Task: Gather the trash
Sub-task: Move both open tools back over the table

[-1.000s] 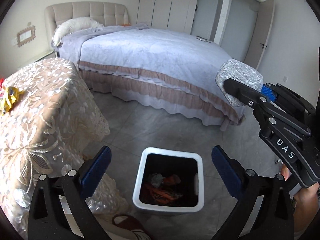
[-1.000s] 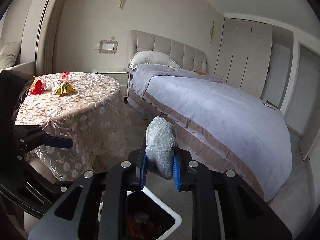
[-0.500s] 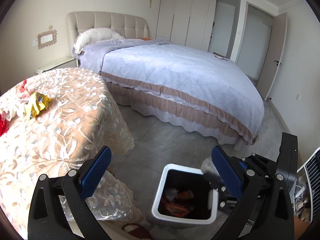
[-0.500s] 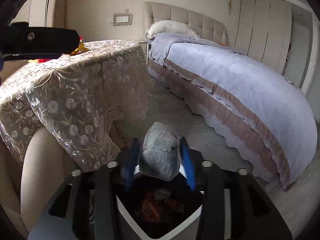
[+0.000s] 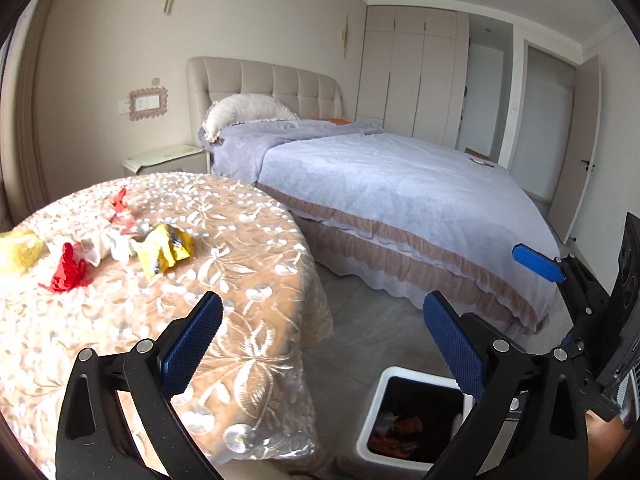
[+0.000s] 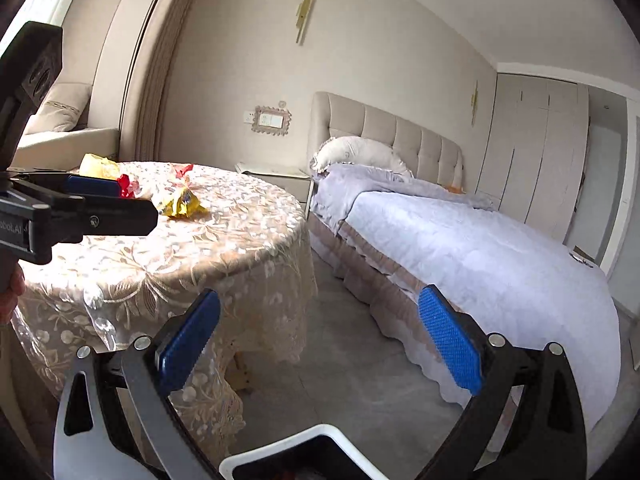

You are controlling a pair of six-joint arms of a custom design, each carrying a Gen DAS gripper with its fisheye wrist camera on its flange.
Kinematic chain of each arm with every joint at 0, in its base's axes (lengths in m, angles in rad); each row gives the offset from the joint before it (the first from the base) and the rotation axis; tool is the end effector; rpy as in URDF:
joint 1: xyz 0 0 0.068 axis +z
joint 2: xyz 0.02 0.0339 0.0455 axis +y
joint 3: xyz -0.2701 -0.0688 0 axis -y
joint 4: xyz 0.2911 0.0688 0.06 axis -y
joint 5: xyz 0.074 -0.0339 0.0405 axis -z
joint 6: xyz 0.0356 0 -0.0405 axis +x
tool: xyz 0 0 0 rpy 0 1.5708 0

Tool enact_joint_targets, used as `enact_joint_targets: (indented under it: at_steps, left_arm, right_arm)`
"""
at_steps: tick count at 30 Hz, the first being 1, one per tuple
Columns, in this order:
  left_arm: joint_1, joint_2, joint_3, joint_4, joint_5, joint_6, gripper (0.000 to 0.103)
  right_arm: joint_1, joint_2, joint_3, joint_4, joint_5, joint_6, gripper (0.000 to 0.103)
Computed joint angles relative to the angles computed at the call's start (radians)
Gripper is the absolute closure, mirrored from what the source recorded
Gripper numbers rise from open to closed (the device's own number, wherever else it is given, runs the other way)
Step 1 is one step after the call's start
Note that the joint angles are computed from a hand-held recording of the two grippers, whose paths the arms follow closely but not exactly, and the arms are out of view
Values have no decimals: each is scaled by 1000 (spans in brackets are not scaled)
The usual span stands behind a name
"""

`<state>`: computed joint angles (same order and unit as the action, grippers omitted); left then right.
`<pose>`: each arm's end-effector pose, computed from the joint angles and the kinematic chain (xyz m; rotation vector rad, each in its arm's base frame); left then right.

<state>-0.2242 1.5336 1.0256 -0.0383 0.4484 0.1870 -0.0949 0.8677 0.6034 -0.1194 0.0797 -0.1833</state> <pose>0.3711 -0.1004 0.2391 0.6853 1.9805 -0.4957 0.2422 -0.0259 0.2604 -0.0340 1.9620 -0.2610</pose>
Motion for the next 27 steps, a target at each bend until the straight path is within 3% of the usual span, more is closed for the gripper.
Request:
enact_joint_targets:
  at_steps: [13, 27]
  left_arm:
    - [317, 117, 196, -1, -35, -50, 5]
    - [480, 360, 507, -75, -56, -59, 5]
  right_arm:
    - [279, 391, 319, 142, -32, -2, 4]
    - [421, 818, 772, 100, -99, -14, 4]
